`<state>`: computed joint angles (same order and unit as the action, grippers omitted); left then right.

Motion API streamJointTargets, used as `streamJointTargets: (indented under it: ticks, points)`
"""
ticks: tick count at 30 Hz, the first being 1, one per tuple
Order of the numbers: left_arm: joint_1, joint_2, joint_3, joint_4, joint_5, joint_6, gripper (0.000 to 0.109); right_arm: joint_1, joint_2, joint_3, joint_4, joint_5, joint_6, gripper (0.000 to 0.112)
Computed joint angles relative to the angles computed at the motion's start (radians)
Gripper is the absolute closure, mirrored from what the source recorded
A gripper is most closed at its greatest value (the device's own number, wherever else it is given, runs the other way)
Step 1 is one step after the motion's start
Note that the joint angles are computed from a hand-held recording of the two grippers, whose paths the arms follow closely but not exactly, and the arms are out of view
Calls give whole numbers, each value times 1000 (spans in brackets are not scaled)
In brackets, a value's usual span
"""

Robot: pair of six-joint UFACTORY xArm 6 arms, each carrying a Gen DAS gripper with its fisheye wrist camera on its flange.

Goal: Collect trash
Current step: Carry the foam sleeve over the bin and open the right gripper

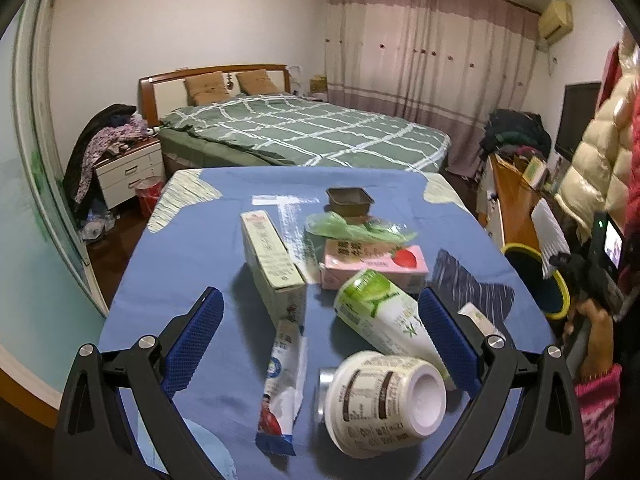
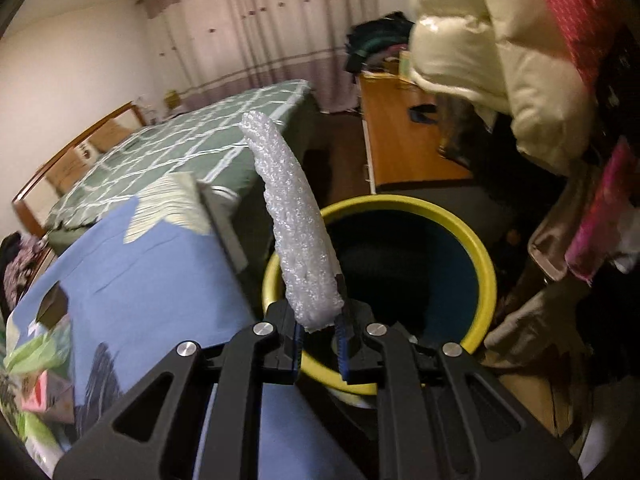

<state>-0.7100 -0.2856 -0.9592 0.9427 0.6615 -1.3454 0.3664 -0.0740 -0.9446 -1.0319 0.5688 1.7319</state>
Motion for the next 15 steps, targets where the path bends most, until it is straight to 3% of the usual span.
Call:
streamJointTargets:
  ticks: [4,6,7,15]
  points:
    - [-7,9,12,-14,-17,30,12,-11,30,-23,25,13,5,93]
    - [-10,13,18,-24,-23,43,12,-8,30,-23,17,26,24,76]
    - [-8,17,21,-29,-28,48,12,-5,28,-23,8,36,35,74]
    - [-7,24,45,-66,-79,106,12,3,20,-18,-21,40,61,70]
